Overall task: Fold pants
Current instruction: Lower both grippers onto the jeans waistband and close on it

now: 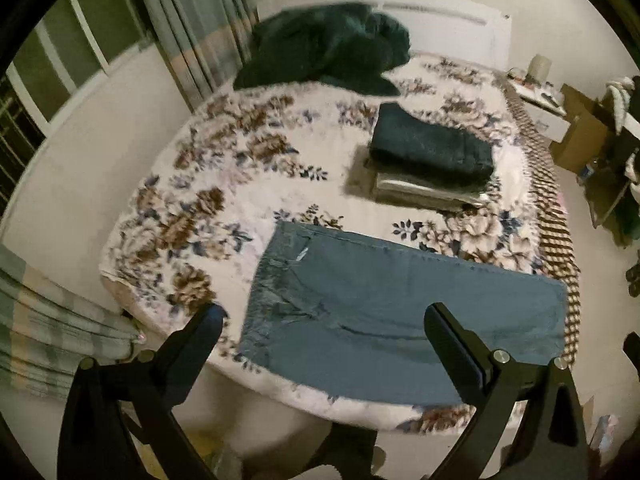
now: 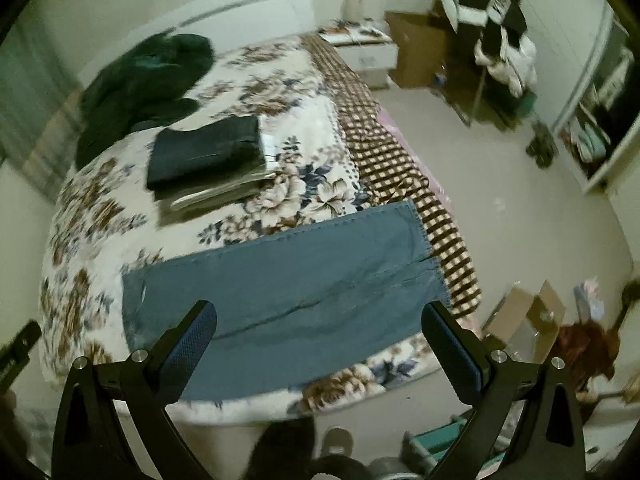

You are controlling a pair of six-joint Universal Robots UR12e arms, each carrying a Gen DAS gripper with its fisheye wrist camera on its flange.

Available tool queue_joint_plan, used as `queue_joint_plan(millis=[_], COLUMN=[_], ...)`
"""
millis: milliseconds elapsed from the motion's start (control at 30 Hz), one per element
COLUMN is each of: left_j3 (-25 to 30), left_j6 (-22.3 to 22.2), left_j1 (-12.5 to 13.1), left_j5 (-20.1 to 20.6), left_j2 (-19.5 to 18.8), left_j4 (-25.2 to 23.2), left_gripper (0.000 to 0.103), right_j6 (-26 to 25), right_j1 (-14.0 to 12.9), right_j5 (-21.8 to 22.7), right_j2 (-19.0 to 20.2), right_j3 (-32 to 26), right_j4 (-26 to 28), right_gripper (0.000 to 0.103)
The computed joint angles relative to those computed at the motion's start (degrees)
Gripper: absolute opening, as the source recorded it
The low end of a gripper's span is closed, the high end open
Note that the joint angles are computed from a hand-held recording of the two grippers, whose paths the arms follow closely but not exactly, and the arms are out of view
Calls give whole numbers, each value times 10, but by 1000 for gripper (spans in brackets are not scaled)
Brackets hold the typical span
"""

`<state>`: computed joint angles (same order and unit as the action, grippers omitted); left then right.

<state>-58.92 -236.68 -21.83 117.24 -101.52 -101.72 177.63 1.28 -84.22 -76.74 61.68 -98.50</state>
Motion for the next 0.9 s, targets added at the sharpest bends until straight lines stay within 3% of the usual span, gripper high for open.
queue_joint_plan(millis=[200,400,467,533,700,900], left_j3=[-56,-116,-132,-146,-179,-191], left_j6=[44,28,20,11,-28,-72], left_j1=[72,130,147,165,204,225], left_j5=[-89,-157,-173,-195,-262,-285], left_j2=[-29,-58,-73,-84,-104,-114], left_j4=[67,113,124,133,159,180], left_gripper=[103,102,96,90,88,79], right_j6=[77,146,178,206,273,312], right_j1=[28,40,39,36,19,12], right_j5=[-40,-73,-78,-84,-65,-59], right_j2=[117,220,257,281,321,366], right_j3=[-60,-111,-133,-142,-153,-184], right_j4=[-12,6,18,25,43,52], right_gripper=[103,103,103,103,103,103])
